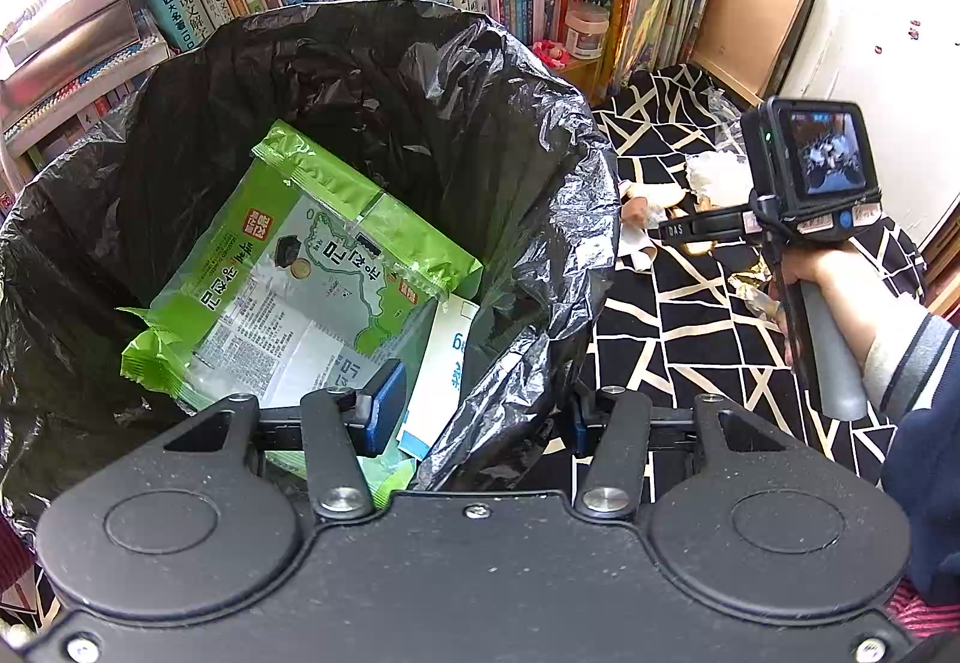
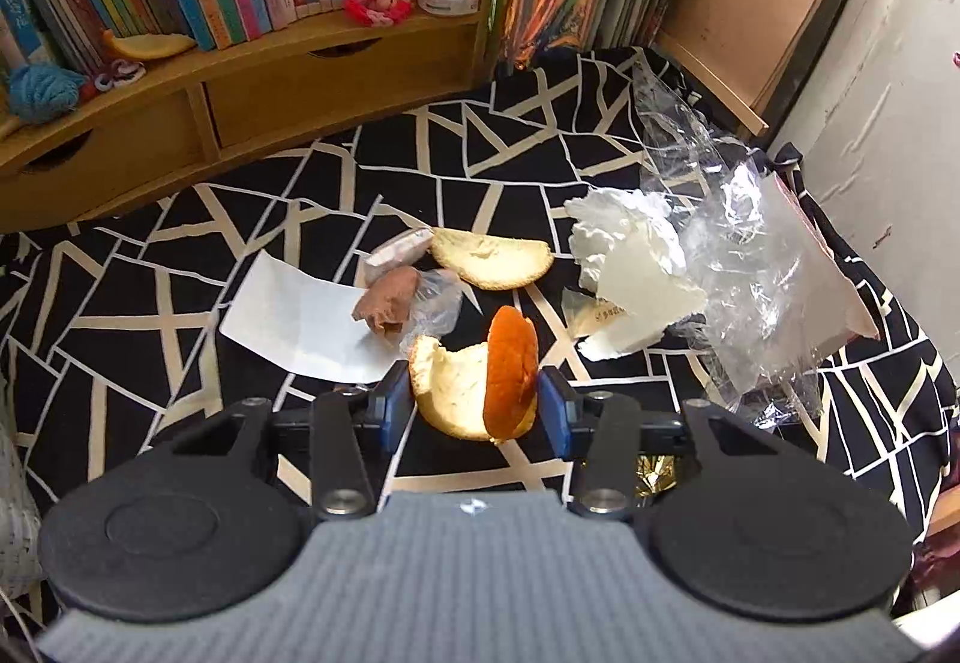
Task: Collect trash
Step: 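Carry the bread crust and orange peel with the right gripper into the trash bag, release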
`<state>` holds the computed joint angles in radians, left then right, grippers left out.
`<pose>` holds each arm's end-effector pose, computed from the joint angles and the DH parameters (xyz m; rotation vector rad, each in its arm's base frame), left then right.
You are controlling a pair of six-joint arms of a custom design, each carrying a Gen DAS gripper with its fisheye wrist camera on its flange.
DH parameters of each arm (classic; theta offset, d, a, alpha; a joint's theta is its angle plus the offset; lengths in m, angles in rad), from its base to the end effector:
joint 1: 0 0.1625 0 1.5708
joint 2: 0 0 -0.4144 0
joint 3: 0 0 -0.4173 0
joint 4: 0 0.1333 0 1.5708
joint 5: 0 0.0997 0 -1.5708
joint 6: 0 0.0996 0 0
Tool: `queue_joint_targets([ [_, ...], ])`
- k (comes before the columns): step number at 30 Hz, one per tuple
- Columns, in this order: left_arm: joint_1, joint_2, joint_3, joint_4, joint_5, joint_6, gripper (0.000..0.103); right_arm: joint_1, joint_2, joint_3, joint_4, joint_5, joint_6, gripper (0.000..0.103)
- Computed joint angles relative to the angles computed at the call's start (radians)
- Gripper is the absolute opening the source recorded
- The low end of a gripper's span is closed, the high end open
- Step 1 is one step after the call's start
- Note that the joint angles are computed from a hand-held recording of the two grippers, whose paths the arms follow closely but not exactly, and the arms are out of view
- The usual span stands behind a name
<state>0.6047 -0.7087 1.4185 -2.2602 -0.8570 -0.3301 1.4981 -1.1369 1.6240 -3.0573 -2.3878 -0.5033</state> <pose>-0.4871 -0.5779 0.0830 0.7928 2.3781 -0.5439 0.0130 -0.6569 0.3902 -0.0341 -2.0378 0.7943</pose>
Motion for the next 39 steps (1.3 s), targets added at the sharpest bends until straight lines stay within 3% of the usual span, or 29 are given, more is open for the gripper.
queue_joint_targets([
  [15, 0.002, 0.0, 0.003, -0.002, 0.002, 0.001, 0.05, 0.098, -0.043, 0.028, 0.033, 0.118, -0.086, 0.05],
  [21, 0.002, 0.0, -0.001, 0.004, 0.001, -0.005, 0.05, 0.159, -0.086, 0.005, 0.096, 0.136, -0.077, 0.05],
  [24, 0.002, 0.002, -0.002, 0.007, 0.002, -0.007, 0.05, 0.191, -0.129, -0.015, 0.181, 0.221, -0.033, 0.05],
  [30, 0.0, 0.005, -0.005, 0.011, 0.005, -0.01, 0.05, 0.252, -0.143, -0.106, 0.425, 0.367, -0.02, 0.052],
  [34, 0.0, 0.005, -0.006, 0.012, 0.004, -0.012, 0.05, 0.287, -0.086, -0.188, 0.578, 0.379, -0.052, 0.053],
  [39, 0.001, 0.002, -0.004, 0.013, -0.002, -0.016, 0.05, 0.305, -0.031, -0.228, 0.682, 0.358, -0.089, 0.058],
])
